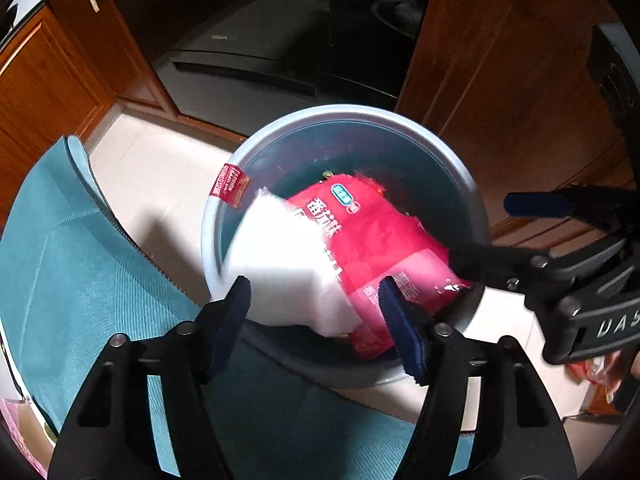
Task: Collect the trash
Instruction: 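Carry tissue and red bag over the bin and open both tools, then move both tools back over the table toward the scoop and pink box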
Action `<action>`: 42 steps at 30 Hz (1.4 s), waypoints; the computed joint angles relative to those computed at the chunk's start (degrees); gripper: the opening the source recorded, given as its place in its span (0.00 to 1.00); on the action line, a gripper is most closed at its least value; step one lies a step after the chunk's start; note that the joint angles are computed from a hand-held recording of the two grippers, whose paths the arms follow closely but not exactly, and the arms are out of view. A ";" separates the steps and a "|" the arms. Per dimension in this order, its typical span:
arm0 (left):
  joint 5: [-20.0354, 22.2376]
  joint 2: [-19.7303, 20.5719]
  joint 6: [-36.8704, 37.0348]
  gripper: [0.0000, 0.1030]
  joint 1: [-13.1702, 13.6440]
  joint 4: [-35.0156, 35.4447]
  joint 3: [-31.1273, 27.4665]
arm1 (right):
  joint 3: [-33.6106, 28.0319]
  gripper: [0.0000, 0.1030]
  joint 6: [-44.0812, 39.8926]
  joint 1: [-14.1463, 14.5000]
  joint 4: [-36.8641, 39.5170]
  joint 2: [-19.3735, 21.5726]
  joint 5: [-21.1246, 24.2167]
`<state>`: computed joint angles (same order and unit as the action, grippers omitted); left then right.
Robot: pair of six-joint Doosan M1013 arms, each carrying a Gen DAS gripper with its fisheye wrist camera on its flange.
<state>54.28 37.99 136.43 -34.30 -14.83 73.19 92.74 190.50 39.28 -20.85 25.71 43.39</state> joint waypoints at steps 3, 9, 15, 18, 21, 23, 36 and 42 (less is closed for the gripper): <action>-0.05 -0.75 0.78 0.72 0.19 -0.25 0.80 | 0.14 0.94 0.27 0.21 0.97 -0.43 0.19; -0.98 -2.55 2.23 0.77 0.64 -1.30 2.48 | -0.65 0.94 -1.29 0.77 4.21 -0.66 2.10; -1.56 -5.41 4.76 0.79 2.06 -3.96 4.82 | -3.05 0.94 -0.40 2.61 3.30 -0.91 6.61; -2.15 -7.01 6.32 0.81 3.08 -5.69 6.10 | -5.06 0.94 -0.08 3.77 2.27 -0.67 8.87; -2.66 -8.58 7.82 0.84 4.31 -7.42 7.30 | -7.10 0.94 0.30 4.72 1.16 -0.19 10.58; -3.03 -9.67 9.03 0.85 5.31 -8.79 8.12 | -8.77 0.94 0.29 5.46 0.51 0.27 12.07; -4.01 -12.98 14.66 0.93 14.94 -14.61 11.35 | -27.14 0.94 -12.26 8.04 3.53 9.87 17.21; -4.32 -11.67 11.99 0.94 20.75 -12.62 10.76 | -40.78 0.94 -24.53 7.91 10.86 18.63 19.35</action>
<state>49.97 26.32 148.42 -13.55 -27.46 83.95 51.96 165.97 47.20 -9.99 44.34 62.74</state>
